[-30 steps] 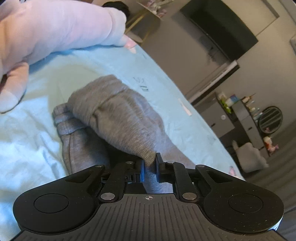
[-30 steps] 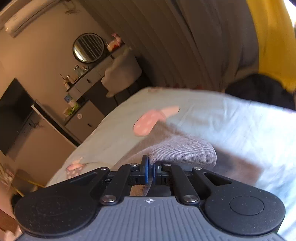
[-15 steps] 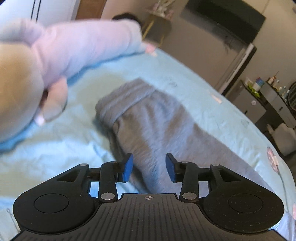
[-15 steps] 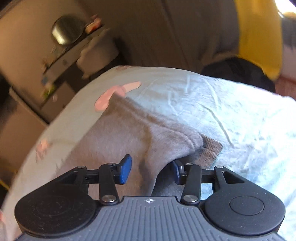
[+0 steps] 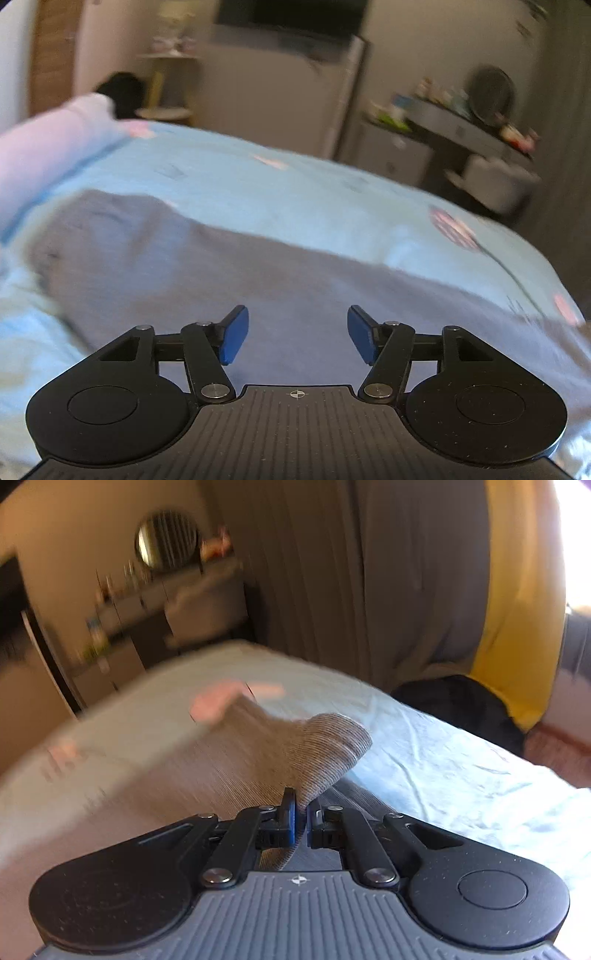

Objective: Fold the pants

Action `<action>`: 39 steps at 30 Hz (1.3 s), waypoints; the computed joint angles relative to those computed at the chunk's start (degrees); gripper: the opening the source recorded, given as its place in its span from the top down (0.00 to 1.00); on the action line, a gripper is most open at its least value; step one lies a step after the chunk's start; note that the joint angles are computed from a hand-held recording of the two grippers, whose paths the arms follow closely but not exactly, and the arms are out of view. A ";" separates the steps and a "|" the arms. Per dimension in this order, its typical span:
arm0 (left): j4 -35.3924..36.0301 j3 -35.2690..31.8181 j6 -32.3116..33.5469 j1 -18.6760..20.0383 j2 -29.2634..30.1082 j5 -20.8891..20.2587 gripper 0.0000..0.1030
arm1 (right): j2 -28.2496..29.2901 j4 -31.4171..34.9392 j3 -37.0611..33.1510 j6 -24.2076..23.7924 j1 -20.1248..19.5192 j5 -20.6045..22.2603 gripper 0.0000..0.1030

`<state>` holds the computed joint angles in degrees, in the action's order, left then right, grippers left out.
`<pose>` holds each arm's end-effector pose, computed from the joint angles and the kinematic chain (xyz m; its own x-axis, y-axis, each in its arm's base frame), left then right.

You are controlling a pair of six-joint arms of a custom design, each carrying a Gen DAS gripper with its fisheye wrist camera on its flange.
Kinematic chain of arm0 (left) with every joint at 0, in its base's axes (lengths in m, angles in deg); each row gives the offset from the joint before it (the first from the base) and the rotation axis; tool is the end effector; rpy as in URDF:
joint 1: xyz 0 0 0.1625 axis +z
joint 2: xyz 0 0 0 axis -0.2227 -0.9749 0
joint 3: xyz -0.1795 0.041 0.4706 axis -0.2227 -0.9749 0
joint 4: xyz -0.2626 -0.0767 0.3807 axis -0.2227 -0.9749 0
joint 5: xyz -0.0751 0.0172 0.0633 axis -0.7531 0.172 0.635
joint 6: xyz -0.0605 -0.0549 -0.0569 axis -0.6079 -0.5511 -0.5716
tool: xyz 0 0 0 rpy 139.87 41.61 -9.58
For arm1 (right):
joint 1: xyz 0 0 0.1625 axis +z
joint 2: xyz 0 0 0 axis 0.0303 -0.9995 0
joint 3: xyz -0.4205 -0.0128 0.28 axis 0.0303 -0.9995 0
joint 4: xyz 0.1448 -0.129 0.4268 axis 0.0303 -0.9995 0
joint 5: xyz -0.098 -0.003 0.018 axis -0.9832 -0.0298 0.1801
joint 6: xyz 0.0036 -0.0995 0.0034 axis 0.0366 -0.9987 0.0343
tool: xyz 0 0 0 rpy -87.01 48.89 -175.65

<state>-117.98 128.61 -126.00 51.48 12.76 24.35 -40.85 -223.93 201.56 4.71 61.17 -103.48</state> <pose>-0.2046 -0.4509 0.1238 -0.8207 -0.2625 -0.5075 0.2986 0.5601 -0.7727 -0.1406 -0.5242 0.3613 -0.7625 0.4439 0.4708 -0.2284 0.4960 -0.8377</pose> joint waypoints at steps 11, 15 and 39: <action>0.43 -5.06 0.26 1.90 7.91 -8.90 0.38 | -2.13 1.68 -0.44 5.09 0.19 -5.22 0.67; -7.48 -9.47 8.99 2.78 11.70 -8.72 0.32 | -1.47 5.28 2.15 -3.93 3.42 6.52 0.67; -36.37 -17.14 53.94 18.72 15.76 -0.28 0.11 | 15.26 10.17 -13.07 -25.06 7.07 6.96 0.77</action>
